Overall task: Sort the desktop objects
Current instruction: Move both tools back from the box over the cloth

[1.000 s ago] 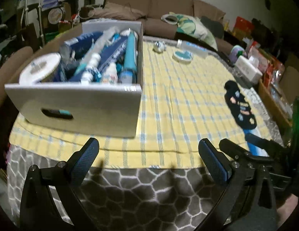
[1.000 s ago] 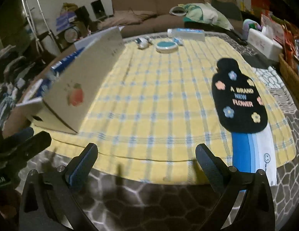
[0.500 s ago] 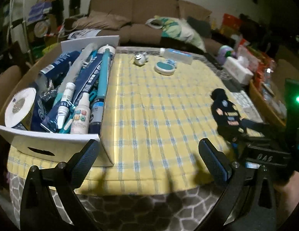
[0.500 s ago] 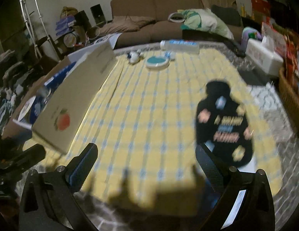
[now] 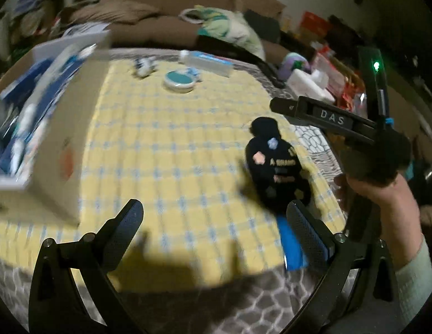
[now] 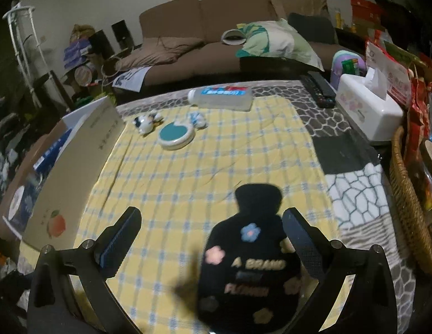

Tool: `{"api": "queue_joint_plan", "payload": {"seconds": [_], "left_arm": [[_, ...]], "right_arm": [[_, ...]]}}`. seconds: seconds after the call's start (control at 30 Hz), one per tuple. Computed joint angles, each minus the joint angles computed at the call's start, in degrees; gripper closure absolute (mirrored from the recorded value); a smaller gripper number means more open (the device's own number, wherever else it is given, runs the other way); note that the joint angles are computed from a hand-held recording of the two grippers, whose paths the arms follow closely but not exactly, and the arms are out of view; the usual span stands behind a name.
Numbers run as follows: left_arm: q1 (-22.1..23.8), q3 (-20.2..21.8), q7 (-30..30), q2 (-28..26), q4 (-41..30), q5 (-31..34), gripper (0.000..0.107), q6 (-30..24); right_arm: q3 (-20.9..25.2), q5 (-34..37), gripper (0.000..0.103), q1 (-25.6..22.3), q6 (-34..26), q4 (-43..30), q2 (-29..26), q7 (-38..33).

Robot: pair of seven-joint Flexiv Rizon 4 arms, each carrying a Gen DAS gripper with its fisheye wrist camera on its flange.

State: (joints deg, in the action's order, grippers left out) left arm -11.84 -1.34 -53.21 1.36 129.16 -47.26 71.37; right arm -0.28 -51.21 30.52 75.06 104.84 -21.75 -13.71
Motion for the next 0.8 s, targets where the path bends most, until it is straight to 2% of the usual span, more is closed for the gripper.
{"api": "queue_joint_plan", "payload": {"seconds": [0.2,0.23,0.27,0.37,0.47,0.5,0.6,0.63,0.7,0.73,0.77,0.8], "left_arm": [[4.68,0.61,-8.3,-7.71,-6.56,10.42,0.004,0.93],[5.69,0.58,-8.17,-8.19,-6.74,10.58,0.011,0.55],[6.47,0.01,-6.3,-8.23,-6.61,9.72,0.012,-0.18],[6.65,0.26,-7.96,-7.57,-5.53,14.68,0.013,0.79],[7.07,0.04,-7.25,-6.42,-3.71,13.78,0.033,2.79],[7.32,0.8,-8.4,-6.12,-3.6,16.3,0.041,2.54],[8.11,1.72,-9.8,-5.58,-3.16,19.69,0.043,2.28],[8.6,1.6,-8.84,-5.28,-2.62,17.64,0.043,1.84],[9.07,2.17,-9.92,-4.8,-1.92,18.25,0.042,1.84],[9.15,1.71,-8.46,-4.63,-1.52,15.78,0.03,1.53],[8.98,0.77,-4.5,-4.43,-1.11,11.27,0.021,0.97],[8.67,0.5,-3.49,-4.57,-1.4,10.49,0.006,0.39]], "right_arm": [[-0.35,0.96,0.0,-1.2,2.4,0.84,-0.18,-1.14],[-0.67,0.77,0.0,-1.12,2.73,0.99,-0.18,-1.08],[-0.86,0.73,0.0,-1.12,3.07,1.07,-0.24,-1.09],[-0.49,1.73,0.0,-1.13,2.58,0.89,-0.4,-2.04],[0.46,3.93,0.0,-1.39,2.25,0.22,-0.95,-4.39],[0.34,4.12,0.0,-1.21,2.35,0.16,-0.91,-4.76],[-0.06,4.33,0.0,-0.74,2.22,-0.31,-0.91,-5.79],[0.08,4.85,0.0,-0.84,2.19,-0.85,-1.32,-6.45],[0.1,5.56,0.0,-0.72,1.77,-1.81,-1.64,-7.58],[0.09,5.91,0.0,-0.73,1.78,-2.46,-2.03,-8.22],[0.19,6.45,0.0,-0.82,1.75,-3.11,-2.41,-9.01],[0.92,7.87,0.0,-1.26,1.29,-4.46,-3.2,-10.73]]}}
